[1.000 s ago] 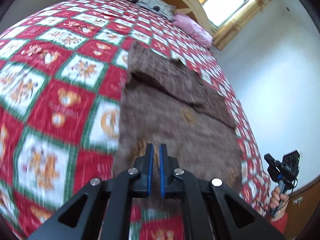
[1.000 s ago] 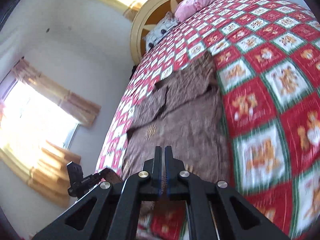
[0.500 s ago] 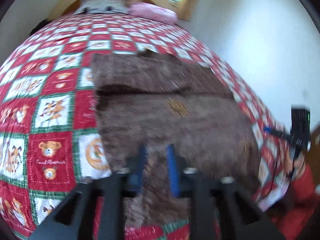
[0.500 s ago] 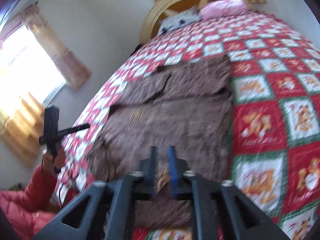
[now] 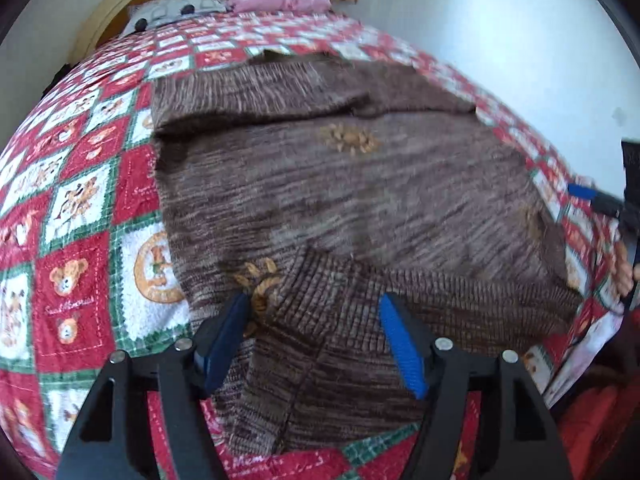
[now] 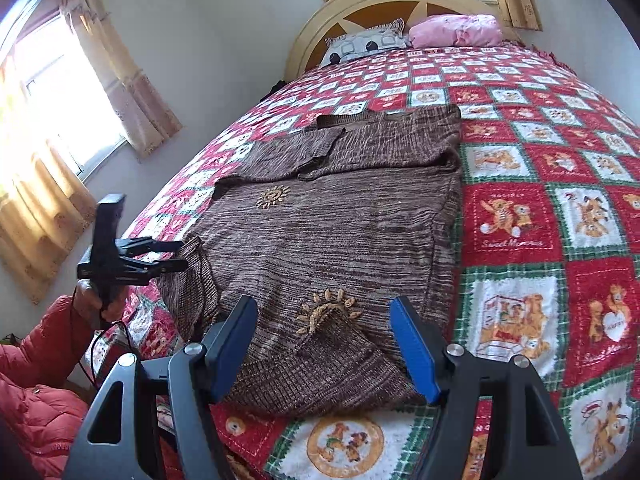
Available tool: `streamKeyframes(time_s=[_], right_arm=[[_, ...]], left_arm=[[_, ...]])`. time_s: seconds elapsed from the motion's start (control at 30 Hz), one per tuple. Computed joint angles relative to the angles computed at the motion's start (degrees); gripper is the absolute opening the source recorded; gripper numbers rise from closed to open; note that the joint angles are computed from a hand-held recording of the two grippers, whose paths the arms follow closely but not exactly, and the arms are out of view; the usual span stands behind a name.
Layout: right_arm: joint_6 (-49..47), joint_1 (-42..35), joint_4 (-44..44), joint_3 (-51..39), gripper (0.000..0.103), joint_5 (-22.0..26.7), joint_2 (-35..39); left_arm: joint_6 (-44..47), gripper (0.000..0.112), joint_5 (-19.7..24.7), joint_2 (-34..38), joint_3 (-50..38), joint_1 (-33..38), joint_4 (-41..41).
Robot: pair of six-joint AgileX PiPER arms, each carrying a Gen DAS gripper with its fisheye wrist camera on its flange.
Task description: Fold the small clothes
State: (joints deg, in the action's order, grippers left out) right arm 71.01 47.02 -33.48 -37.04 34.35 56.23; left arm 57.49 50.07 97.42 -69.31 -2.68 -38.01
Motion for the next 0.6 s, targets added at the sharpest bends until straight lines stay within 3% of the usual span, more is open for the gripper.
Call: streamKeyframes(time_s=[0.07, 0.13, 0.17, 0.27, 0.33, 0.43, 0.5, 0.57, 0.6], right_arm=[[-1.3, 1.5, -0.3, -1.4, 0.07, 3.2, 1.0], [-6.0, 2.9, 0.4, -3.4, 0.07, 7.5, 3.6], [-8.6, 4.0, 0.4, -4.7, 0.07, 10.0, 5.8], [-12.3, 6.3, -1.1, -7.2, 0.07, 14.0, 11.0], [-14.1, 6.6, -1.7, -8.0, 0.07, 13.7, 13.4], [-20.5, 4.1, 2.5, -8.8, 0.067, 9.5, 16.2], [-22.7, 4.5, 2.7, -10.2, 0.054, 10.8, 19.9], [-22.7, 4.5, 1.9, -9.8, 0.049, 9.1, 20.4], [-23.8, 3.9, 3.0, -9.6, 0.041, 8.1, 20.0]], left_arm=[[1.3, 0.067, 0.7, -0.4, 0.6, 0.4, -1.2], [2.9, 0.057, -0.4, -1.6, 2.3, -0.1, -1.8], [3.5, 0.045, -0.3, -2.1, 2.8, -0.2, -1.9], [5.0, 0.042, -0.6, -3.2, 4.1, -0.4, -2.1], [5.5, 0.042, -0.4, -3.3, 4.2, -0.2, -2.5], [5.7, 0.042, 1.2, -1.6, 2.5, 0.6, -3.5], [5.1, 0.046, 2.0, -0.5, 1.3, 0.6, -3.4], [4.9, 0.048, 2.5, 0.2, 0.5, 0.3, -3.5], [4.9, 0.048, 2.1, 0.4, 0.5, 0.0, -3.6]])
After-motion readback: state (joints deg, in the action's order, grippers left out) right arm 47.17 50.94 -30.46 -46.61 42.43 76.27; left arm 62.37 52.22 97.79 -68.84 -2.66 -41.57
